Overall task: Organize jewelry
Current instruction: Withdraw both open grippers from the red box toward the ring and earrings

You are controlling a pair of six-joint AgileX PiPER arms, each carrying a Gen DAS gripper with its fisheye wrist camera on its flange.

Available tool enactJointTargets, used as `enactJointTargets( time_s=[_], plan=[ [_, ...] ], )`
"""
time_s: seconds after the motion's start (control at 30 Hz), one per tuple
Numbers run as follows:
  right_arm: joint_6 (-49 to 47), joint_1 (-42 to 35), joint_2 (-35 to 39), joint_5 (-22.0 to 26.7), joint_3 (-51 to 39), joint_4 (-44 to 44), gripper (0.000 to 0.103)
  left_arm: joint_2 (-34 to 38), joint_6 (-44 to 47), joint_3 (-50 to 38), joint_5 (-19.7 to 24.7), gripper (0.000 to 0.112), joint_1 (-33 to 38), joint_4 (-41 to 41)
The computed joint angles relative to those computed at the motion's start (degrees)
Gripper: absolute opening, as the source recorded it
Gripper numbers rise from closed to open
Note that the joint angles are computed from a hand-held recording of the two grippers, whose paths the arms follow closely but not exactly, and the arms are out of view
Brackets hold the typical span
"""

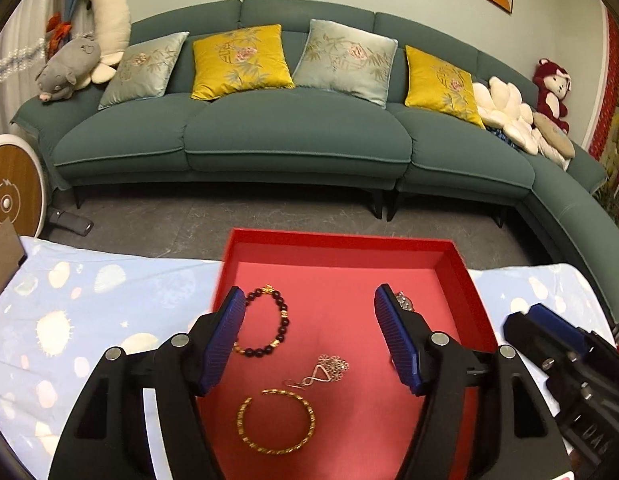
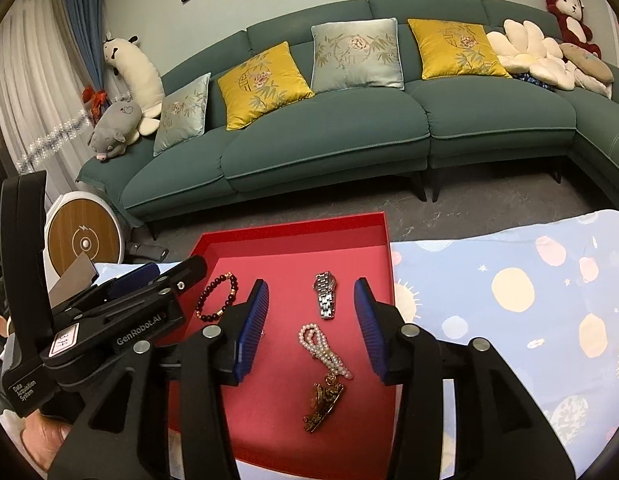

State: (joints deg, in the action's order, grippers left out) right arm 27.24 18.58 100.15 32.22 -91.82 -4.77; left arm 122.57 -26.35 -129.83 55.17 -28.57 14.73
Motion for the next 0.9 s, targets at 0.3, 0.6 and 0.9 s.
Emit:
enactJointTargets(
  time_s=[0.3, 0.6, 0.9],
  plan=[
    [6.32, 4.09, -14.23, 4.99, 6.32, -8.11, 0.043, -21.04, -0.52, 20.79, -2.5, 0.065, 1.44, 2.71],
    [27.2, 19.56, -33.14, 12.31, 22.98, -28.26, 0.045, -41.37, -8.27, 43.24, -2.43, 0.065, -3.83, 8.73],
    [44.37, 39.3, -37.63, 22.64, 34.35, -39.43, 0.045, -53.69, -19.86, 61.73, -2.16, 0.065, -10.98, 10.8]
  ],
)
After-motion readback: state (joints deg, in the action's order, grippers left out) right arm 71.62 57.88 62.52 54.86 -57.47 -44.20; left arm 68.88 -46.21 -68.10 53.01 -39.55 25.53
